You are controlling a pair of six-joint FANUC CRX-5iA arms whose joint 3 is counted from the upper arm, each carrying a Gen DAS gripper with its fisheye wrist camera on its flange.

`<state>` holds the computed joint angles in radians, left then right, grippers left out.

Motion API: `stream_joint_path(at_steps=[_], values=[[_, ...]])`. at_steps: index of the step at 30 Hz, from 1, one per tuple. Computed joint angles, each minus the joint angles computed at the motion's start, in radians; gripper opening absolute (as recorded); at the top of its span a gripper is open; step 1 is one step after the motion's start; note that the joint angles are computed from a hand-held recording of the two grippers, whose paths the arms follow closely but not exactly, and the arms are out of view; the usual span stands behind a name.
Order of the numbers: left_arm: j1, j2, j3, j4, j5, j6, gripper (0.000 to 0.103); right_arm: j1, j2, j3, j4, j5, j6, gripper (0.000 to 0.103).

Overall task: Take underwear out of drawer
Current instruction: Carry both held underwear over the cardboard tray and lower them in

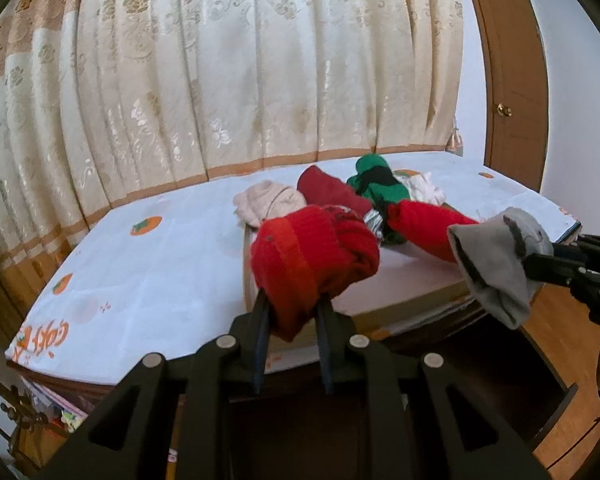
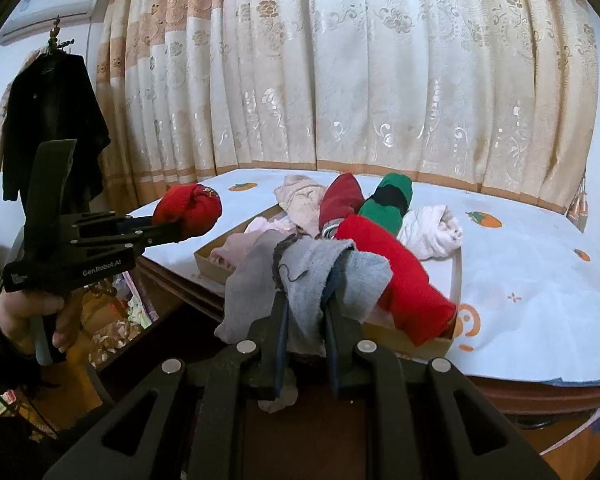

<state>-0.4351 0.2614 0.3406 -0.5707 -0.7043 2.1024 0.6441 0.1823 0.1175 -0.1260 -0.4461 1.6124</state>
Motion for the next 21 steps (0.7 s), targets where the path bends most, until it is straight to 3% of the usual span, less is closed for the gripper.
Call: stream_joint_path(at_steps=[13, 21], values=[[0.037, 0.083, 0.129, 0.090, -0.034, -0.114, 0.019, -0.023, 0.111, 0.200, -0.058, -0.110, 0.034, 0.018], [0.077, 0.134, 0.190, 0.180, -0.064, -0.183, 0.019, -0.007, 0.175, 0.292, -0.023, -0.158, 0.003, 0.018]])
